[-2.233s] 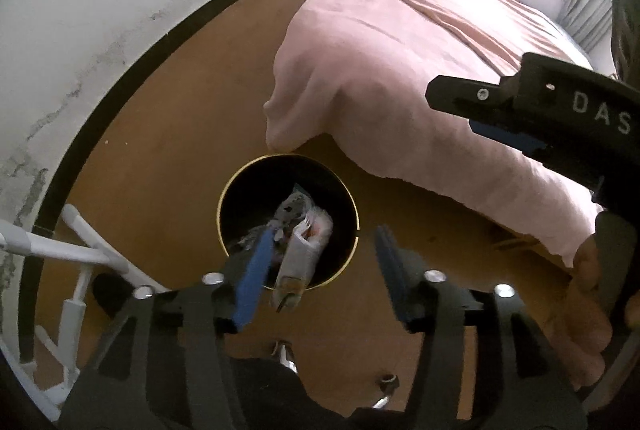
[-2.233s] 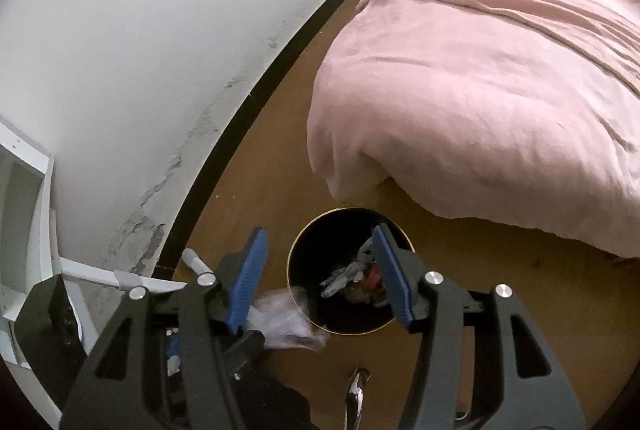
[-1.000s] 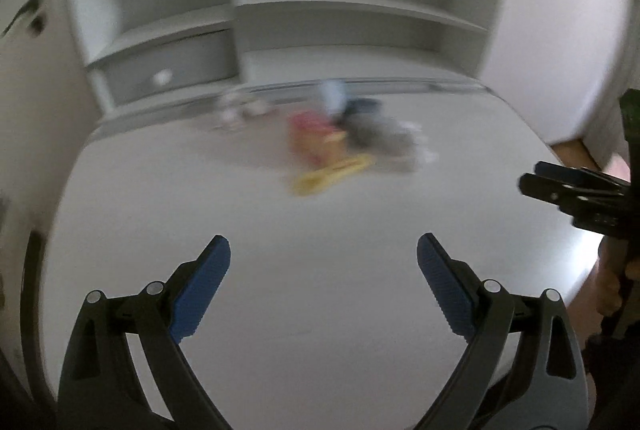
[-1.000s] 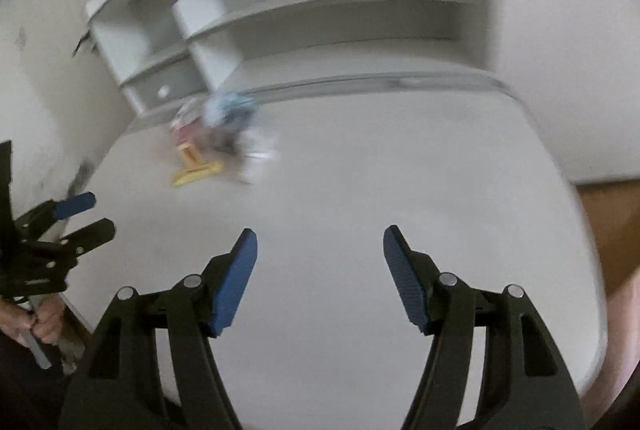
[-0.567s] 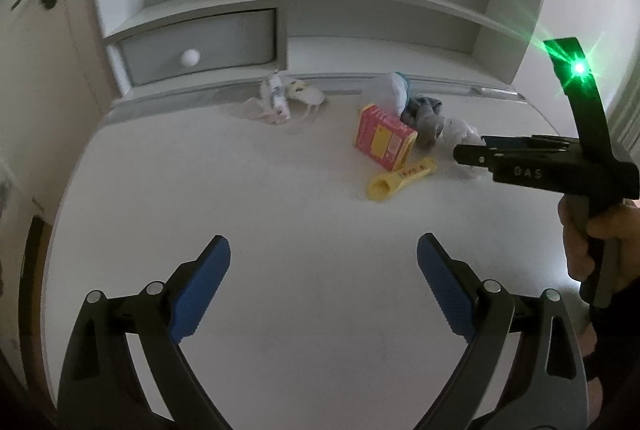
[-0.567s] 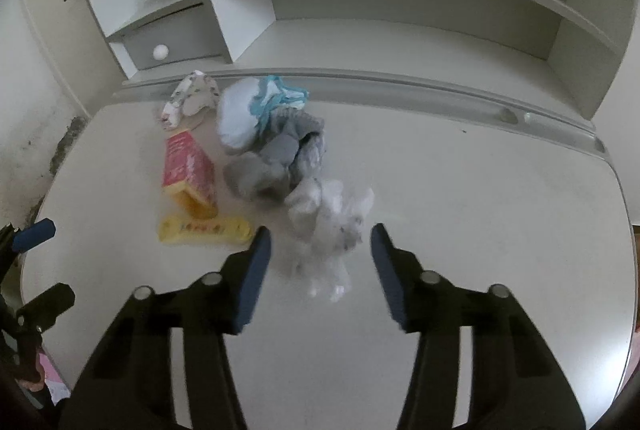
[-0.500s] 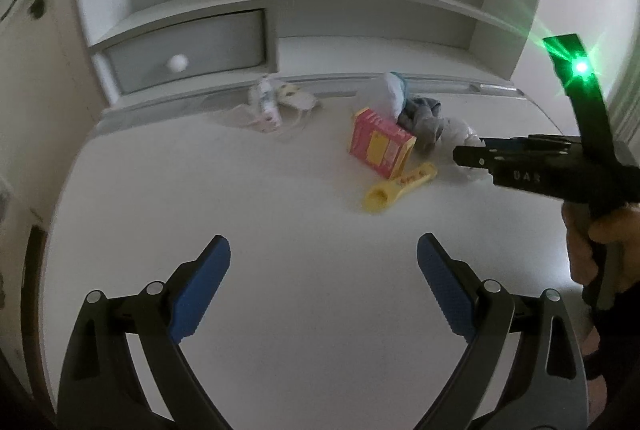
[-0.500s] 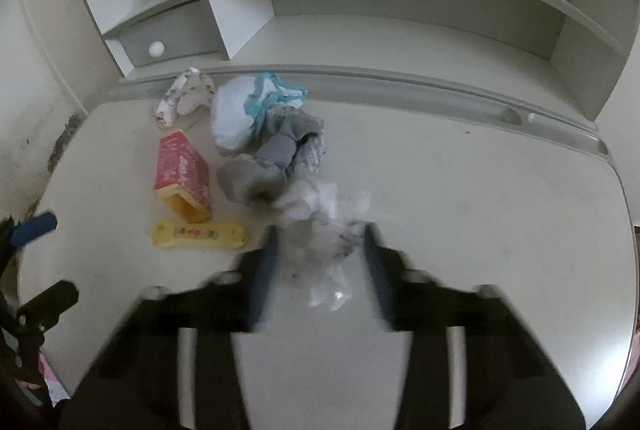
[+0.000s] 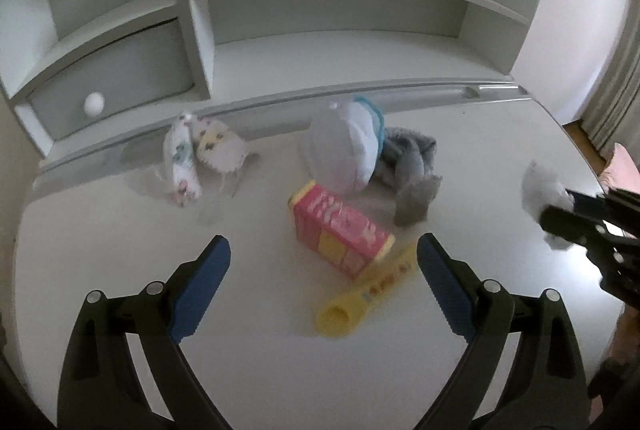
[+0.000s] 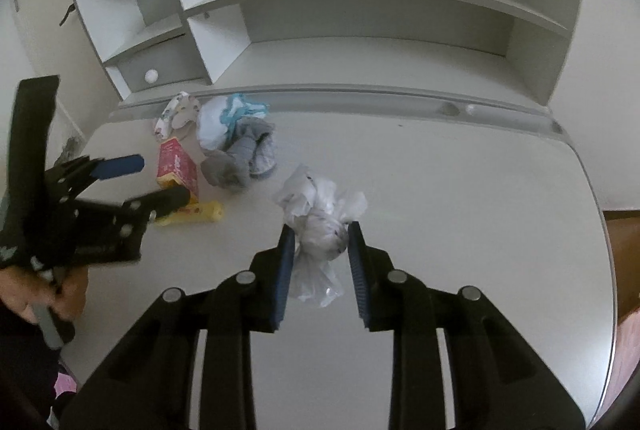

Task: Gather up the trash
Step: 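Grasp the crumpled plastic bag with the right tool while the left tool grasps the pink snack box, then carry the bag and box over the bin and open both tools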

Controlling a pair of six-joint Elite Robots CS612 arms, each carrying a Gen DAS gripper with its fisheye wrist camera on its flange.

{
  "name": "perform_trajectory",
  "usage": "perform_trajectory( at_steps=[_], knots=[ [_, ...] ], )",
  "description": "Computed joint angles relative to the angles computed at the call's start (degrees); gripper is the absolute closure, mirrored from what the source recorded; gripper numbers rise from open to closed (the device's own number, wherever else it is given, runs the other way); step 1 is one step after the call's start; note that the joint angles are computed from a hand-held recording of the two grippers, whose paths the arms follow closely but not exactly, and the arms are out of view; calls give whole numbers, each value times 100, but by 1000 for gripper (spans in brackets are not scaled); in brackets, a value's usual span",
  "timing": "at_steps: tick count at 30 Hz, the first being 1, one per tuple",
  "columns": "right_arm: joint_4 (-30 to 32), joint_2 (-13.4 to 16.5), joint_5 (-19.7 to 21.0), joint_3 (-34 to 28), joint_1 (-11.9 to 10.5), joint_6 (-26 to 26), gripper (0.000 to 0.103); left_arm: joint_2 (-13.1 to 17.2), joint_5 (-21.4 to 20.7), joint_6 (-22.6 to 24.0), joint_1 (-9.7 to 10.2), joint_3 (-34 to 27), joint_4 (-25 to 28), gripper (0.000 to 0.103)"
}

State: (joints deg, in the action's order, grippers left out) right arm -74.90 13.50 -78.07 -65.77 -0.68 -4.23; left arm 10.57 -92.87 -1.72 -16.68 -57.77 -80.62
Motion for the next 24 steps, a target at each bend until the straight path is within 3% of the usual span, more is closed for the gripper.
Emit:
perform_trajectory(
  at_steps=[4,5,8,13,18,24],
  knots=[
    [114,59,-15,-190,-54,52,76,-23,13,13,1,108,-96,18],
    [136,91,-36,-280,-73,100,76,-31,18,22,2,132,-97,31],
    [220,154,-101,-479,-127,209,76,-48,-78,59,18,161,-75,55],
    [384,243,-210,-830,-237,373,76,-56,434,44,-42,108,-111,55],
    [694,401,-409,-1414,-460,665,76,-72,640,161,-148,-163,5,55],
    [1321,746,-830,-2375,-918,1418,76,50,175,609,-528,-764,175,55]
  ],
)
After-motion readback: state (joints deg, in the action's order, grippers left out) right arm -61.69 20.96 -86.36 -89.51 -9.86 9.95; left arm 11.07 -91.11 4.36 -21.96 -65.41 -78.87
